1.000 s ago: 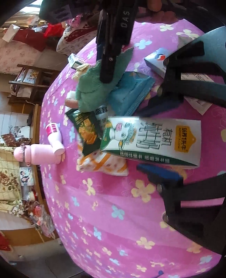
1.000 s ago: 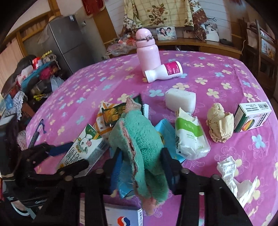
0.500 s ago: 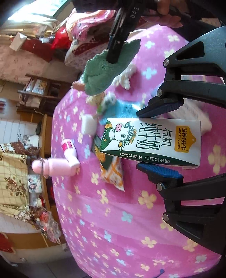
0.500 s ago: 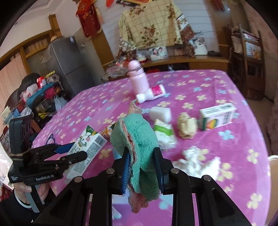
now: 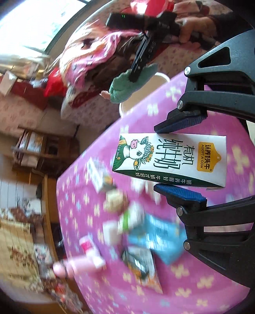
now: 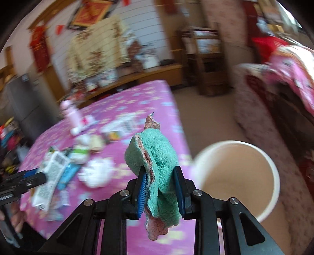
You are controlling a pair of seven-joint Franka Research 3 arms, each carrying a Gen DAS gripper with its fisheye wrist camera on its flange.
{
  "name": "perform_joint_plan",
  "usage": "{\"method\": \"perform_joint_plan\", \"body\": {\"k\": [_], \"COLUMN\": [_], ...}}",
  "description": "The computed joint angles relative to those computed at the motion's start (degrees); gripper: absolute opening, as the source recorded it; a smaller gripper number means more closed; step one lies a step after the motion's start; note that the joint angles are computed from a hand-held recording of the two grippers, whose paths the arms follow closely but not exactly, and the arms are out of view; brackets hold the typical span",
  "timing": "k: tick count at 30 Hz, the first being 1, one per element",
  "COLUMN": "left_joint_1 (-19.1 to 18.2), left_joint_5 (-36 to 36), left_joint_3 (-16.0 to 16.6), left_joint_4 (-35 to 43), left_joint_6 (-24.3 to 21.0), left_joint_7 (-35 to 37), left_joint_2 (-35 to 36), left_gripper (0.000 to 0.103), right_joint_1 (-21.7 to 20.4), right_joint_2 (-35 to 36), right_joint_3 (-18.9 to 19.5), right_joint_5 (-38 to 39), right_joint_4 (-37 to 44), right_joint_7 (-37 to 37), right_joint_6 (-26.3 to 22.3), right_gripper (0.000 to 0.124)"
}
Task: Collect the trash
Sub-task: 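Drop the green towel and milk carton into the white bin with both tools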
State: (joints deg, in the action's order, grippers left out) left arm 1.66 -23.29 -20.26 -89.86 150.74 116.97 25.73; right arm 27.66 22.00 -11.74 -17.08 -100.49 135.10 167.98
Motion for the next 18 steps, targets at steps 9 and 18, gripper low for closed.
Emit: {"method": "perform_joint_plan", "body": {"k": [9,18], "left_joint_1": [-9.8,-17.4], "left_joint_5": [8.4,12.9], "left_joint_3": [0.2,0.3], "left_joint_4": [14.9,39.6], "left_joint_6": [-7.2,-16.0], "left_joint_7": [-8.6,-16.1], "left_joint_2": [10.6,27.5], "left_gripper": [0.051,0.052], "right_joint_1": [-5.7,-7.5], "right_joint_2": [-1.9,0.9], "right_joint_3": [-0.3,-0.8], "right_joint_5": [1.2,4.7], "right_joint_4": [-7.7,-8.8], "right_joint_7": [4.0,3.6], "right_joint_6": [-2.7,-2.5], "right_gripper": [0.026,0.026]}}
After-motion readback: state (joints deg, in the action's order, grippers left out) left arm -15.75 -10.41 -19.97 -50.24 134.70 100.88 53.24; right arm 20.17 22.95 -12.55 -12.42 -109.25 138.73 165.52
